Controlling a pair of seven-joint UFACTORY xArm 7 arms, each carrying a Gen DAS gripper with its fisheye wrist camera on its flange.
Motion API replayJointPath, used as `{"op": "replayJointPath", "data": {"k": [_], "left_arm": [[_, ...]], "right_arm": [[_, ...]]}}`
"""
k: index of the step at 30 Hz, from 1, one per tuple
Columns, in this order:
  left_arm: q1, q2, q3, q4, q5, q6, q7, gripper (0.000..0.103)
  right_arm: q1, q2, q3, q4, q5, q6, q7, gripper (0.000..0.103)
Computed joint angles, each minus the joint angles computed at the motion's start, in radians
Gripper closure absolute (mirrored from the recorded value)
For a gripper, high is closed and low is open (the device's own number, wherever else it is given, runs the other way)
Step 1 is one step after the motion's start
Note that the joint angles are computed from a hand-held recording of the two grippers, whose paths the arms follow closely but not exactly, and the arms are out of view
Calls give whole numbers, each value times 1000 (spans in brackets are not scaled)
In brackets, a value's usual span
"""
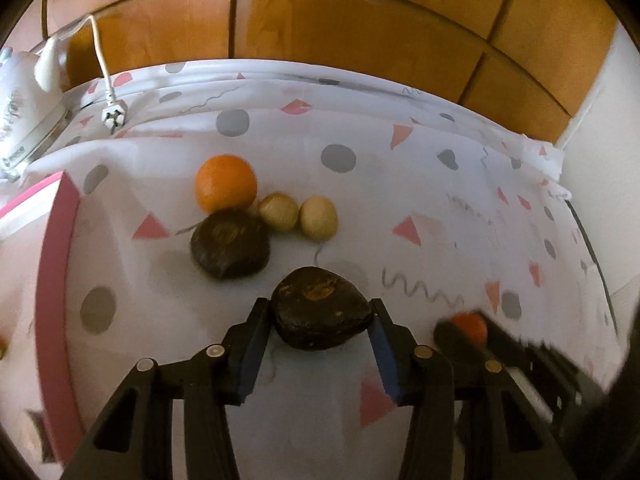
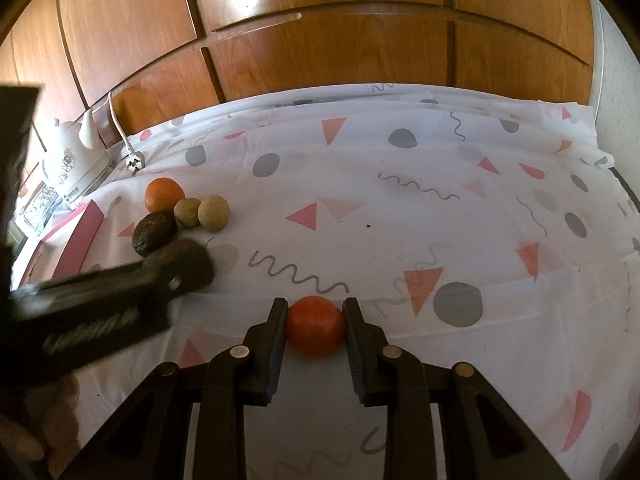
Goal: Organize fruits
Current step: 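Grasp the dark avocado with the left tool while the right tool holds the tomato, then carry the tomato and avocado over the pink tray and open both tools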
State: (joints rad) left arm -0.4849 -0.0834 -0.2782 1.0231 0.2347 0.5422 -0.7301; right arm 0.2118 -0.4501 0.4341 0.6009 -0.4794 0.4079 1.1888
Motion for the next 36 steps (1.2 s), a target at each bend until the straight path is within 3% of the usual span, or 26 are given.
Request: {"op": "replayJointPath", "data": {"k": [9,23,36], "left_arm": [[15,-159,-24,-142,4,11,-23,54],[89,-378,-52,-266,-10,20,-17,54],[173,-614,-17,-409,-65,66,19,54]], "right_arm": [[4,5,2,7,-1,11,2,75],[28,49,10,65,-77,116,36,75],[75,86,-6,112,-128,209,52,75]]}}
